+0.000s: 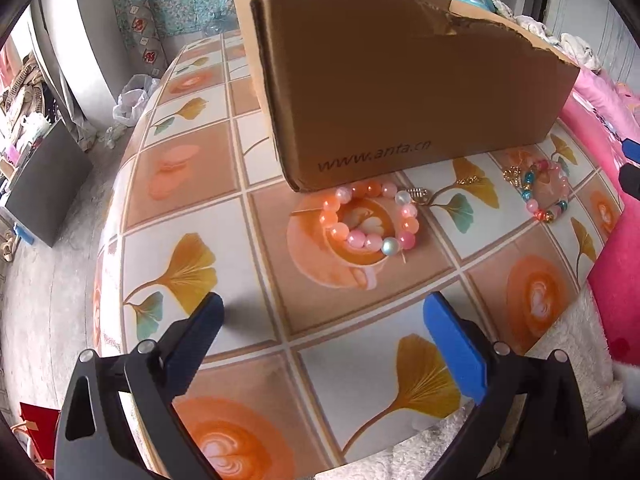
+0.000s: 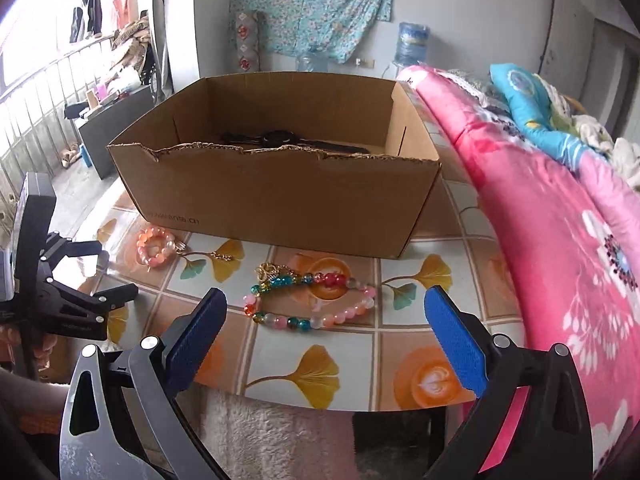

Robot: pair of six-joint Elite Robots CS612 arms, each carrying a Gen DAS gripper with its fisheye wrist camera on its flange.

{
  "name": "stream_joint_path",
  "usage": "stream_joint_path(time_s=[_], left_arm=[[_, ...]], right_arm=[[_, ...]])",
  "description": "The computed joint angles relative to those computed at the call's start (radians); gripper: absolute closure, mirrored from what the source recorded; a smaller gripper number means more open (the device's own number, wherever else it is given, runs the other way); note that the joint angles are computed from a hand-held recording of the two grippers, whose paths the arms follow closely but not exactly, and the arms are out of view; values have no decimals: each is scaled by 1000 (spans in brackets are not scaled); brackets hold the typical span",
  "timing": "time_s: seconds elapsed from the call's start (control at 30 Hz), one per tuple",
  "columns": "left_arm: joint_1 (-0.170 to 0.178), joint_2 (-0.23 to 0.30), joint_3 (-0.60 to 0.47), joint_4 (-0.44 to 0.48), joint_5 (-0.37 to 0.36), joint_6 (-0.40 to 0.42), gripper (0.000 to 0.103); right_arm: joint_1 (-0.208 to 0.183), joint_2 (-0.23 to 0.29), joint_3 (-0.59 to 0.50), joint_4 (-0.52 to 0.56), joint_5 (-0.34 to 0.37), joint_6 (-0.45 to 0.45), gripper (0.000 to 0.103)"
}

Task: Organize jewelry
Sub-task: 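Close the right gripper on the multicoloured bead bracelet with gold charm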

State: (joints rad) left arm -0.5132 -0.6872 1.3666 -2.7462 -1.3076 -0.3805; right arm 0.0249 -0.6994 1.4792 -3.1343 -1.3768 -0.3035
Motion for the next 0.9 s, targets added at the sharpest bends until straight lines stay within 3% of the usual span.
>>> stream_joint_path(time_s=[0.07, 0.13, 0.2, 0.33, 0.4, 0.57, 0.77, 0.9], left_arm=[[2, -1, -6, 16, -7, 11, 5], [-5, -5, -4, 24, 32, 15, 5], [-15, -16, 24, -50, 69, 25, 6], [-12, -23, 54, -255, -47, 50, 7], [-12, -11, 36, -293, -115, 60, 12], [-18, 38, -61, -245, -251, 113, 31], [-21, 104, -181, -137, -323, 129, 57], [-22, 135, -249, -55, -333, 123, 71]], right_arm=[[-5, 10, -19, 29, 8, 24, 12], [-13, 18, -40, 76, 24, 55, 19], [-22, 26, -58, 106, 49, 82, 25], [-29, 42, -89, 145, 59, 89, 35], [-29, 49, -105, 163, 55, 88, 41], [-33, 59, -128, 197, 55, 98, 52], [-34, 67, -138, 220, 60, 91, 64], [-35, 73, -146, 239, 70, 76, 70]])
